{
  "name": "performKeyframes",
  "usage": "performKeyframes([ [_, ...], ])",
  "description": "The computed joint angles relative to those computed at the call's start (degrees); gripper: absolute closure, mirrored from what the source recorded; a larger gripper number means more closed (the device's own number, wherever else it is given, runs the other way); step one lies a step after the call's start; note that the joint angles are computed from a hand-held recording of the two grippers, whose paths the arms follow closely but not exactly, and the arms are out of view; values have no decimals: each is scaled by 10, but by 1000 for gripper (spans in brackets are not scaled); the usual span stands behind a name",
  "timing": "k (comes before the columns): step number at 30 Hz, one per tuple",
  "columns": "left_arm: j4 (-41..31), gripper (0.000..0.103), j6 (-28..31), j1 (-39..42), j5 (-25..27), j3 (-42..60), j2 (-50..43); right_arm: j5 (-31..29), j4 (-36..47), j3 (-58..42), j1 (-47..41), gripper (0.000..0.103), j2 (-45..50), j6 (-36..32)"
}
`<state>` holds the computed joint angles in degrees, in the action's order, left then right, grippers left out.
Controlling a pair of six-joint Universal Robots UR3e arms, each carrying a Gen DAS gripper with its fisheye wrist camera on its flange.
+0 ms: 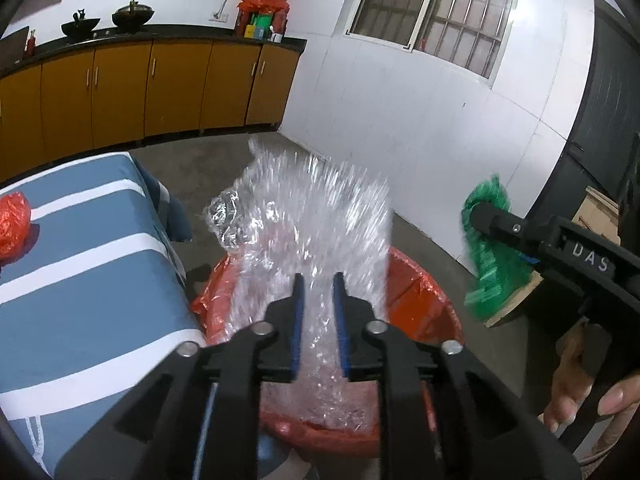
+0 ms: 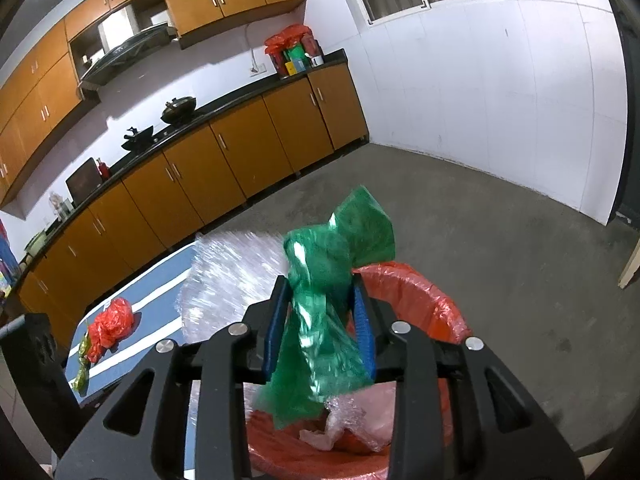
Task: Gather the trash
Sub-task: 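Carry both bags over the wastebasket and open both tools to drop them, then move both open tools back over the table toward the remaining bags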
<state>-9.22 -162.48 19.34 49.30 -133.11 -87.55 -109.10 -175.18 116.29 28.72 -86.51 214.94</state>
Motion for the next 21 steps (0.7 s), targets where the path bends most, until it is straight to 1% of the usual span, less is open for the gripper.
performKeyframes([
  [2, 1, 78, 3, 6, 0, -2, -4, 2, -3, 4, -2, 58, -1, 5],
  [5, 6, 75, 6, 18, 4, -11, -5, -9, -1, 7, 4, 55, -1, 8],
  [10, 18, 63, 26, 68, 2, -47, 22, -34, 15, -3, 20, 55, 7, 2],
  [15, 29, 57, 56, 133, 8, -92, 72, -64, 33, -36, 45, 55, 30, -11],
  [19, 13, 50, 90, 206, -1, -123, 122, -84, 51, -82, 70, 55, 66, -32],
  [21, 2, 48, 115, 250, -6, -138, 147, -91, 62, -115, 84, 52, 90, -44],
])
